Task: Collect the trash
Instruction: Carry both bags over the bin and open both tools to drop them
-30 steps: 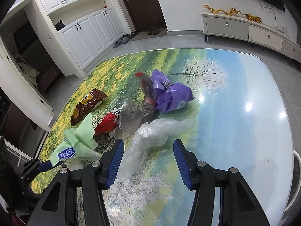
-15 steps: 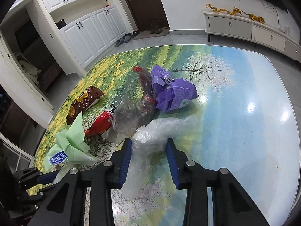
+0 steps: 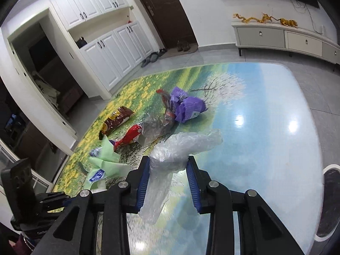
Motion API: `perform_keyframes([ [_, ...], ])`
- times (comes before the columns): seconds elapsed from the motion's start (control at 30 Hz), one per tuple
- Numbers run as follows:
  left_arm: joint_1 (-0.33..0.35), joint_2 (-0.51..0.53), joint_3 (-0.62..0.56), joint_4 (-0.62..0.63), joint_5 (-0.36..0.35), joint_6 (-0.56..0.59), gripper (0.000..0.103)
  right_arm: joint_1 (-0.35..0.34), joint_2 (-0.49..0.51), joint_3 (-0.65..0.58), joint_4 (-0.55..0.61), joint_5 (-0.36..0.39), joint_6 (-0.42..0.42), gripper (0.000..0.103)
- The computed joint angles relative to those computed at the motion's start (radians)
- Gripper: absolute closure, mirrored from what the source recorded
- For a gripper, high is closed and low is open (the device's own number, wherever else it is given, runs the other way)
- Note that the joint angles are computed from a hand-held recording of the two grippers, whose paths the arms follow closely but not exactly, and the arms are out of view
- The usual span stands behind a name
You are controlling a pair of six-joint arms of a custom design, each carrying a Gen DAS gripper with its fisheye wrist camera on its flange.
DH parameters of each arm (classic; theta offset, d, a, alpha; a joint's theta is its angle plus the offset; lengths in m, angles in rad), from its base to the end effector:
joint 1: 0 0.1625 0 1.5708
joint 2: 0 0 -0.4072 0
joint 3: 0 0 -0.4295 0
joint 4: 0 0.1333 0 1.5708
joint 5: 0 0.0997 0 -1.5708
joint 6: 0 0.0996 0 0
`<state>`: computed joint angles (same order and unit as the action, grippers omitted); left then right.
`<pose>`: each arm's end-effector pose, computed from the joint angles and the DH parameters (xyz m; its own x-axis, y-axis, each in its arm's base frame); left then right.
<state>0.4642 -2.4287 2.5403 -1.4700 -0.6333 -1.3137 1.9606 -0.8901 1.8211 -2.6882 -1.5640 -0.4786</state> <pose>-0.0866 -0.2822 0.3023 -0.8741 -0.2694 -0.4042 0.1130 0.6967 -0.7085 0.3630 -0.5310 0.0550 -0.6486 -0.7569 0.0794 -0.7572 0.6313 -0.1676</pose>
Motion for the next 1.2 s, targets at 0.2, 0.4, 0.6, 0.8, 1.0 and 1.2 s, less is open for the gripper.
perform_keyframes([
  [0.2,-0.011,0.130,-0.023,-0.125,-0.001,0.057,0.085,-0.032,-0.092,0.057,-0.016,0.025,-0.026,0.070],
  [0.4,0.025,0.307,-0.068,-0.306,-0.006,0.184,0.085,-0.076,-0.168,0.098,-0.039,0.040,-0.055,0.070],
  [0.6,0.094,0.537,-0.149,-0.537,-0.033,0.388,0.085,-0.139,-0.227,0.117,-0.073,0.051,-0.054,0.070],
  [0.8,0.183,0.819,-0.281,-0.786,-0.100,0.638,0.085,-0.227,-0.270,0.107,-0.121,0.015,-0.022,0.070],
  [1.0,0.261,1.082,-0.452,-0.917,-0.174,0.827,0.085,-0.304,-0.267,0.064,-0.138,-0.067,0.003,0.070],
  [1.2,0.335,1.302,-0.648,-0.957,-0.250,0.930,0.085,-0.356,-0.230,-0.001,-0.132,-0.154,0.006,0.068],
])
